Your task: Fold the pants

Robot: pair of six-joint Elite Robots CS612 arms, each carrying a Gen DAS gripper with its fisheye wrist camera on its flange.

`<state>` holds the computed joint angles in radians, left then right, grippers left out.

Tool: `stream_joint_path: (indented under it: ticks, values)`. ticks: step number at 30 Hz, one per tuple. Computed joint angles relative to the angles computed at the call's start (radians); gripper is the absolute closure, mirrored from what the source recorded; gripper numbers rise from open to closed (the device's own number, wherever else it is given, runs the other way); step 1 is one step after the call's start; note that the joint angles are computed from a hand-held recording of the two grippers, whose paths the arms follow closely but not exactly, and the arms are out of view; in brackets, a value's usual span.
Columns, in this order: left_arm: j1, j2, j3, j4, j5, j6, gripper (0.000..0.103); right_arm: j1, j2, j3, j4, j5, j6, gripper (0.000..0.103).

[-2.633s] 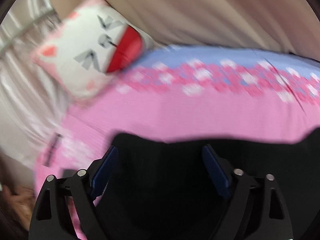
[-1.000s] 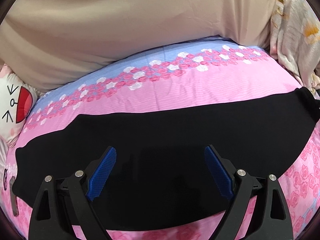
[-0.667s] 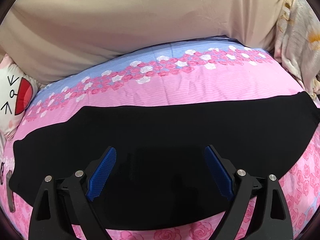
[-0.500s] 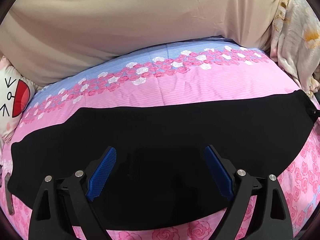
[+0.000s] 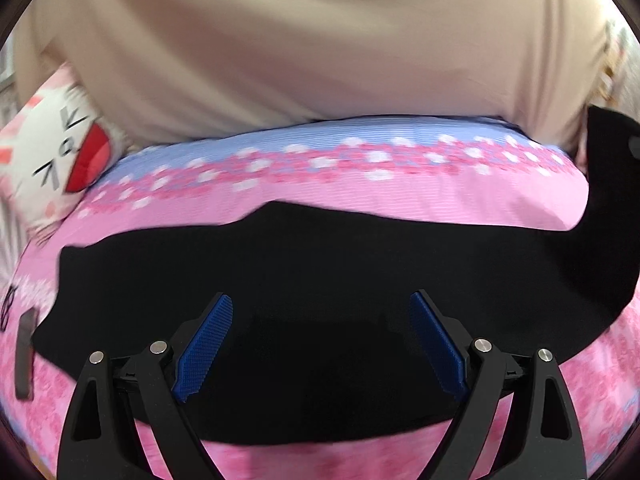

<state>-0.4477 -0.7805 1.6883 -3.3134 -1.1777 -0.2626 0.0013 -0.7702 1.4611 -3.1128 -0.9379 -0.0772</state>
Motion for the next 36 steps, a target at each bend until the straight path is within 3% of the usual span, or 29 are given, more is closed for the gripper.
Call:
stream_joint_path:
  ticks: [3, 6, 11, 13, 16, 19, 21, 24, 28, 29, 30, 33, 36]
  values:
    - [0.024, -0.018, 0.044, -0.026, 0.018, -0.026, 0.015, 0.067, 0.046, -0.069, 0.080, 0.013, -0.069, 0.084]
    - [0.050, -0.038, 0.094, -0.053, 0.047, -0.050, 0.015, 0.134, 0.103, -0.165, 0.202, -0.022, -0.158, 0.084]
    - [0.093, -0.058, 0.158, -0.075, 0.081, -0.106, 0.015, 0.218, 0.190, -0.287, 0.382, -0.174, -0.262, 0.083]
    - [0.111, -0.059, 0.171, -0.078, 0.072, -0.135, 0.015, 0.236, 0.210, -0.301, 0.401, -0.239, -0.299, 0.078]
    - [0.135, -0.059, 0.186, -0.091, 0.061, -0.187, 0.015, 0.241, 0.187, -0.248, 0.312, -0.267, -0.297, 0.075]
    - [0.170, -0.062, 0.211, -0.120, 0.031, -0.322, 0.015, 0.232, 0.138, -0.165, 0.193, -0.274, -0.263, 0.063]
    - [0.195, -0.063, 0.227, -0.139, 0.021, -0.435, 0.015, 0.220, 0.104, -0.104, 0.093, -0.262, -0.224, 0.046]
    - [0.236, -0.062, 0.244, -0.160, -0.005, -0.589, 0.015, 0.201, 0.074, -0.047, -0.008, -0.260, -0.174, 0.046]
    - [0.310, -0.025, 0.214, -0.195, -0.171, -0.745, 0.015, 0.197, 0.064, -0.030, -0.052, -0.274, -0.113, 0.046]
    - [0.317, -0.015, 0.204, -0.209, -0.181, -0.772, 0.016, 0.196, 0.062, -0.027, -0.060, -0.285, -0.102, 0.046]
    - [0.315, -0.011, 0.199, -0.222, -0.162, -0.777, 0.016, 0.193, 0.060, -0.022, -0.061, -0.286, -0.096, 0.046]
    - [0.331, 0.014, 0.154, -0.233, -0.237, -0.785, 0.016, 0.184, 0.053, -0.002, -0.069, -0.292, -0.082, 0.046]
    - [0.314, 0.017, 0.107, -0.144, -0.156, -0.720, 0.018, 0.173, 0.047, 0.018, -0.089, -0.306, -0.065, 0.046]
